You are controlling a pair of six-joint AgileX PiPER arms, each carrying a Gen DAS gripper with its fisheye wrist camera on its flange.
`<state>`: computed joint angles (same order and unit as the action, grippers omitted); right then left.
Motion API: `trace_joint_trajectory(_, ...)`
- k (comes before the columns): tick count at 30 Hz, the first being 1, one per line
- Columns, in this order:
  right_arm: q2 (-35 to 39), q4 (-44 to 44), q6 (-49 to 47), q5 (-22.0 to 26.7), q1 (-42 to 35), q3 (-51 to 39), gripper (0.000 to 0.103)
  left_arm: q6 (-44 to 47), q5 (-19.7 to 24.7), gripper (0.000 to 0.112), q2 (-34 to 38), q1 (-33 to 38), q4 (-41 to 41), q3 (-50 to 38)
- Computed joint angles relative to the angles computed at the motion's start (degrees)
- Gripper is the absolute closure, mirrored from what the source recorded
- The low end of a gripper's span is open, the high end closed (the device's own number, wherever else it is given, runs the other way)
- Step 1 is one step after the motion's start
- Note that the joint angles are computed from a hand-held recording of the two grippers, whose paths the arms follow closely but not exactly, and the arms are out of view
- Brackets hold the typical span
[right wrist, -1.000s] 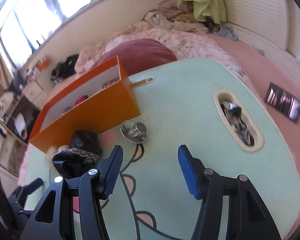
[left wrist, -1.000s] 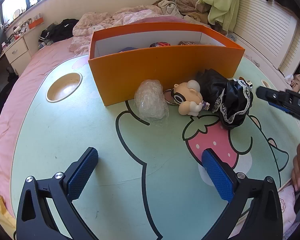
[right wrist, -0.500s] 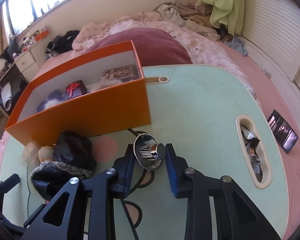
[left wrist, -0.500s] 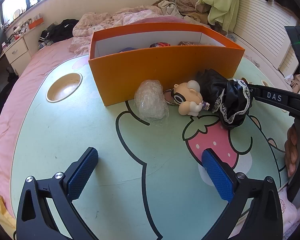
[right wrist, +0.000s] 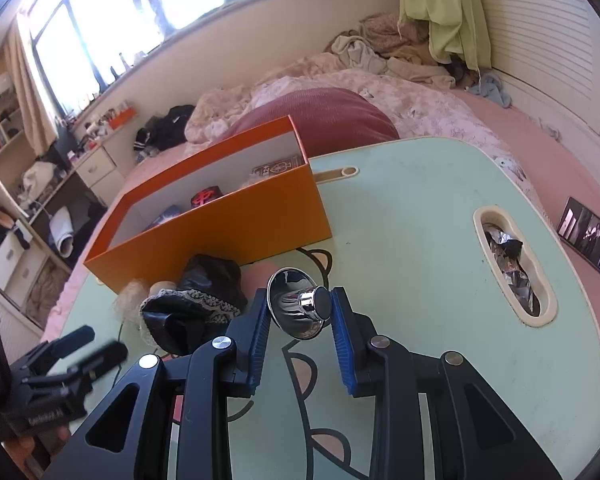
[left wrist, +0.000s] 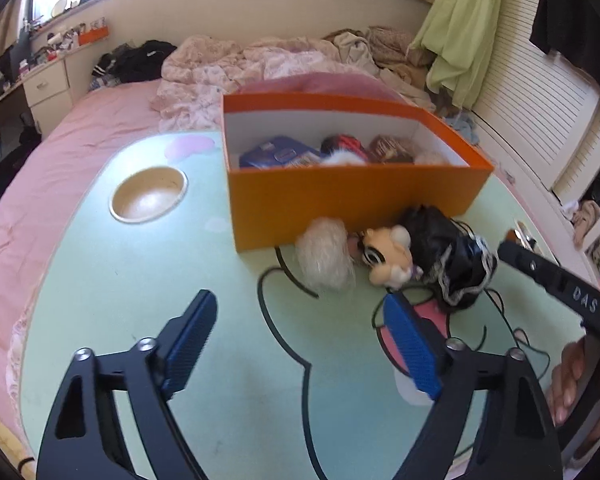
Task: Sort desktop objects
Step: 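Grasp the clear plastic-wrapped item with the left gripper while the right carries the knob to the box, then release the plastic-wrapped item into the box with the left gripper while the right releases the knob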
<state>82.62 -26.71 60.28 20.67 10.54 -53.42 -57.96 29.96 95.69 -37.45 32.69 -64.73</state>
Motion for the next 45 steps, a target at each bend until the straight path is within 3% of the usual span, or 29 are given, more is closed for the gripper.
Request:
trace_joint_trajectory(4, -0.06, 1.36, -1.18, -0.18, -0.18, 0.03, 0.074, 5.92, -1.17, 0.048, 2.59, 2.80, -5.62, -3.73)
trace_joint_trajectory(8, -0.17, 1.24, -1.02, -0.06, -0.09, 0.03, 0.074, 16.30, -0.86, 0.051, 6.64, 5.17, -15.17, -8.53)
trace_joint_trajectory(10, -0.25, 0.51, -0.36, -0.17, 0.02, 0.11, 0.074, 18.96, 0.01, 0.063, 8.96, 5.24, -16.77, -10.46)
trace_joint_trajectory(12, -0.37, -0.44, 0.40, -0.63, -0.11, 0.50, 0.074, 19.05, -1.33, 0.068, 9.17, 4.87, -15.70, -10.01)
trace_joint_trajectory(13, -0.49, -1.34, 1.30, -0.61, 0.12, 0.61, 0.074, 20.47, -2.60, 0.082, 8.67, 5.26, -17.14, -9.11)
trace_joint_trajectory(14, -0.67, -2.76, 2.68, -0.58, 0.47, 0.77, 0.074, 22.51, -3.19, 0.083, 8.27, 5.80, -19.62, -8.60)
trace_joint_trajectory(16, -1.19, -4.77, 4.47, -0.80, 0.95, 1.19, 0.074, 23.26, -4.49, 0.083, 6.84, 6.26, -20.93, -6.92)
trace_joint_trajectory(19, -2.03, -9.04, 7.84, -0.33, 2.17, 1.22, 0.074, 18.78, -5.98, 0.083, 2.98, 5.48, -16.32, -3.59)
trace_joint_trajectory(23, -2.33, -8.43, 4.32, -0.05, 2.94, -1.20, 0.074, 18.22, -7.91, 0.083, -2.29, 5.03, -15.00, -1.93)
trace_joint_trajectory(27, 0.60, 0.08, -7.08, 1.48, 1.83, -9.25, 0.074, 27.92, -5.96, 0.083, -2.06, 7.56, -25.15, -8.98)
trace_joint_trajectory(32, 9.29, 8.79, -19.07, 6.45, 0.11, -25.02, 0.074, 27.09, 1.99, 0.082, 4.89, 8.33, -20.33, -23.78)
trace_joint_trajectory(33, 11.63, 9.80, -20.45, 7.61, -0.12, -28.39, 0.074, 28.33, 3.77, 0.073, 6.77, 8.75, -21.54, -26.33)
trace_joint_trajectory(34, 13.04, 10.52, -21.56, 8.63, -0.23, -30.44, 0.074, 28.86, 6.71, 0.054, 9.22, 9.10, -22.40, -29.59)
trace_joint_trajectory(36, 17.23, 12.53, -24.85, 11.89, -0.31, -35.59, 0.071, 25.18, 10.25, 0.040, 11.33, 8.99, -19.85, -31.72)
trace_joint_trajectory(39, 19.18, 10.97, -22.86, 13.86, 0.06, -36.93, 0.045, 21.22, 5.71, 0.040, 8.66, 8.65, -15.71, -25.54)
trace_joint_trajectory(43, 13.34, 13.28, -20.26, 7.84, -0.32, -27.64, 0.043, 18.72, 1.01, 0.040, 2.55, 8.28, -13.18, -15.32)
trace_joint_trajectory(45, 9.91, 10.45, -17.56, 7.20, 1.05, -23.52, 0.043, 18.09, -0.73, 0.039, -0.34, 7.79, -13.01, -10.63)
